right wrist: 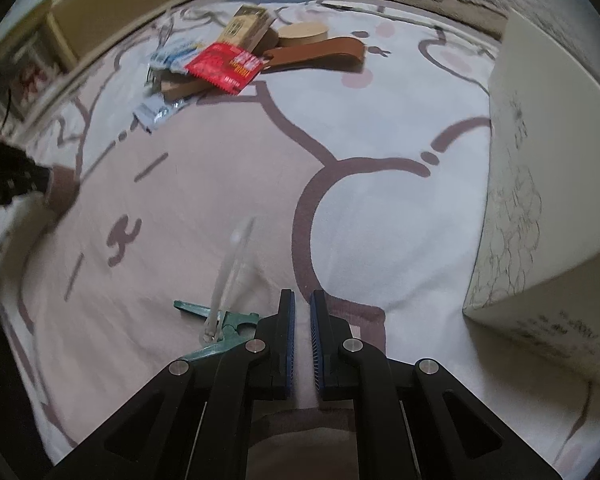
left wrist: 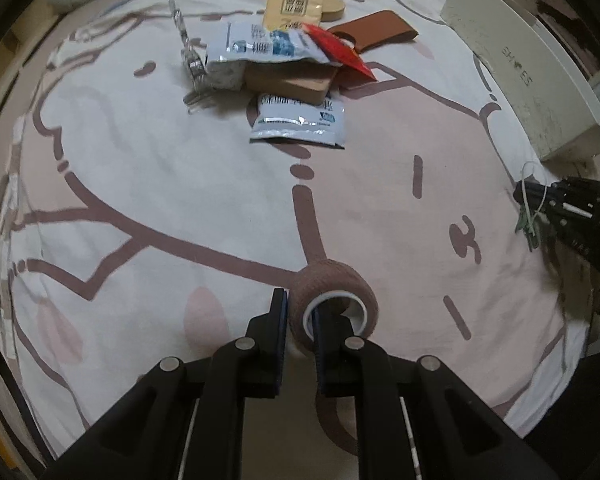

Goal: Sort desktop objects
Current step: 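Lift the tape roll with the left tool while the right tool lowers over the green clothespin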

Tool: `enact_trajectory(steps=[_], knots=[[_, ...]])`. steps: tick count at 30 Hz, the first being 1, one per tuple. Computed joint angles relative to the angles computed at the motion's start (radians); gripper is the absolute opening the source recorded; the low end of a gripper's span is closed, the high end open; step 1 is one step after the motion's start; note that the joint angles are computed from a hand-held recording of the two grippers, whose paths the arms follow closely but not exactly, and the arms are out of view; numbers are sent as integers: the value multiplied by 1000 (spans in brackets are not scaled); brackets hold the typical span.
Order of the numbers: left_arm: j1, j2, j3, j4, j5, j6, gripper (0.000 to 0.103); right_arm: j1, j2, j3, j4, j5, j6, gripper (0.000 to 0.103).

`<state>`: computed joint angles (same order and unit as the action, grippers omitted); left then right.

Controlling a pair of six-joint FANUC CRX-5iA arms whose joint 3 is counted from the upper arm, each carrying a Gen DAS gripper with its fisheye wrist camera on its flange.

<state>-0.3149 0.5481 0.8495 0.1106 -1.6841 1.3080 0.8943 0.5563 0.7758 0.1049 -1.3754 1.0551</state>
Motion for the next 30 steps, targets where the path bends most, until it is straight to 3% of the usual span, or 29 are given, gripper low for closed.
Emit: enact_trajectory(steps=[5,8,16,17,18,19,20,26,30], knots=[[5,-57,-86,33,97,-40,49,-26,-69,-85,-51,65,-50,8],[6,-90,-137,51,149,-72,58,-17,-93,-130,-29,107,-69,8],[-8,-148,-237,48,251,-120,59,18,-136,-203,44,142,-104,11],[-7,-161,-260,49,270,-133,59,23,-145,-218,55,156,-108,16],[-1,-177,-285,53,286,-148,59,28,-160,-240,68,172,-111,41],[-1,-185,-301,55,301,-155,59,33,-162,-245,77,177,-114,79],[0,-197,-324,59,323,-167,59,38,-169,-256,87,180,-116,89],[4,-250,-434,70,430,-247,59,76,-236,-359,136,254,-80,91],[4,-252,-456,66,452,-280,59,94,-224,-348,129,250,-53,93]])
